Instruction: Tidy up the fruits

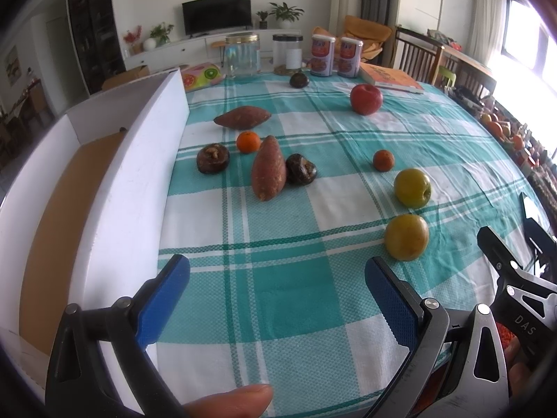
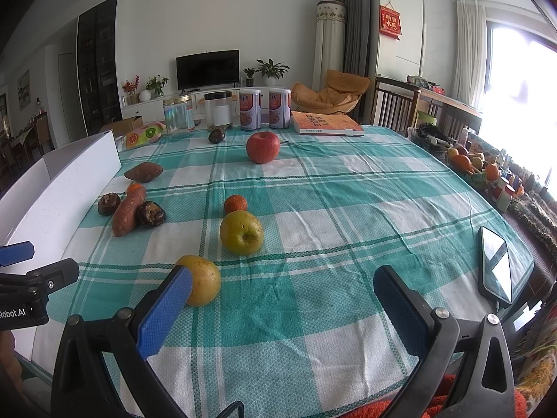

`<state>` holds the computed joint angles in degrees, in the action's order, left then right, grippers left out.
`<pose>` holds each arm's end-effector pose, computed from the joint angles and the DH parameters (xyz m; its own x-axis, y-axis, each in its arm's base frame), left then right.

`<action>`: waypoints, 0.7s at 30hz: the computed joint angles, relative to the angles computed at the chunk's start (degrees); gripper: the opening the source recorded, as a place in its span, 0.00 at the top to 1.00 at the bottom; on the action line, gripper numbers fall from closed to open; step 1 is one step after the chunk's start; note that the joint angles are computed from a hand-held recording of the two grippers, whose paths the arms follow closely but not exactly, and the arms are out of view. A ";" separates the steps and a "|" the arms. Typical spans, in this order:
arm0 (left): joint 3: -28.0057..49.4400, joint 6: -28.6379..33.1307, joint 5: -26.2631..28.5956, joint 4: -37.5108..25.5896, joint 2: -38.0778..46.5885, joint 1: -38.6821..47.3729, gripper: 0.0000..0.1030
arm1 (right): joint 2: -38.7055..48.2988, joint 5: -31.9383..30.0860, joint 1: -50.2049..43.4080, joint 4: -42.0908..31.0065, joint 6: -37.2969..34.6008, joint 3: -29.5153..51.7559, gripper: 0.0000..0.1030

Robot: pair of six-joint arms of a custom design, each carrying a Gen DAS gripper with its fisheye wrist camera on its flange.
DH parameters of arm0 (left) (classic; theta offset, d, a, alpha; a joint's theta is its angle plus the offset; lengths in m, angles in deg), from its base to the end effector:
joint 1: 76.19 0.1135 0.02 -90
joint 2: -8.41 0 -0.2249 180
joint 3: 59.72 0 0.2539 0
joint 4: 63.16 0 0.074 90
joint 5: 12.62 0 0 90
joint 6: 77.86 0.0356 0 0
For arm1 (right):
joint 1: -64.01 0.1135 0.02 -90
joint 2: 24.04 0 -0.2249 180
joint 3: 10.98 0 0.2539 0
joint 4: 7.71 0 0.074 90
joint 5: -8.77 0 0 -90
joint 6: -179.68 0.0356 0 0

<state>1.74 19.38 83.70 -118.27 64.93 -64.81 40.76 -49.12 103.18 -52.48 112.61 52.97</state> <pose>0.2154 0.0394 0.2389 -0.7629 -0.0258 -0.6461 -0.0311 0.9995 -0.0031 0.2065 0.1438 0.2388 -0.6065 -0.0684 -0.7922 -0.0114 0.9969 -0.0774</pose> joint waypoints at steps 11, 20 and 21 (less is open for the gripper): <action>0.05 0.04 0.05 -0.01 0.07 0.08 0.02 | -0.09 -0.02 0.00 -0.11 0.02 0.04 0.00; -0.99 1.36 0.31 0.09 0.39 1.19 0.02 | -0.18 -0.11 -0.06 0.12 0.02 -0.18 0.00; -1.47 1.71 0.33 0.03 0.48 1.44 0.02 | -0.19 -0.08 -0.02 0.15 0.07 -0.21 0.00</action>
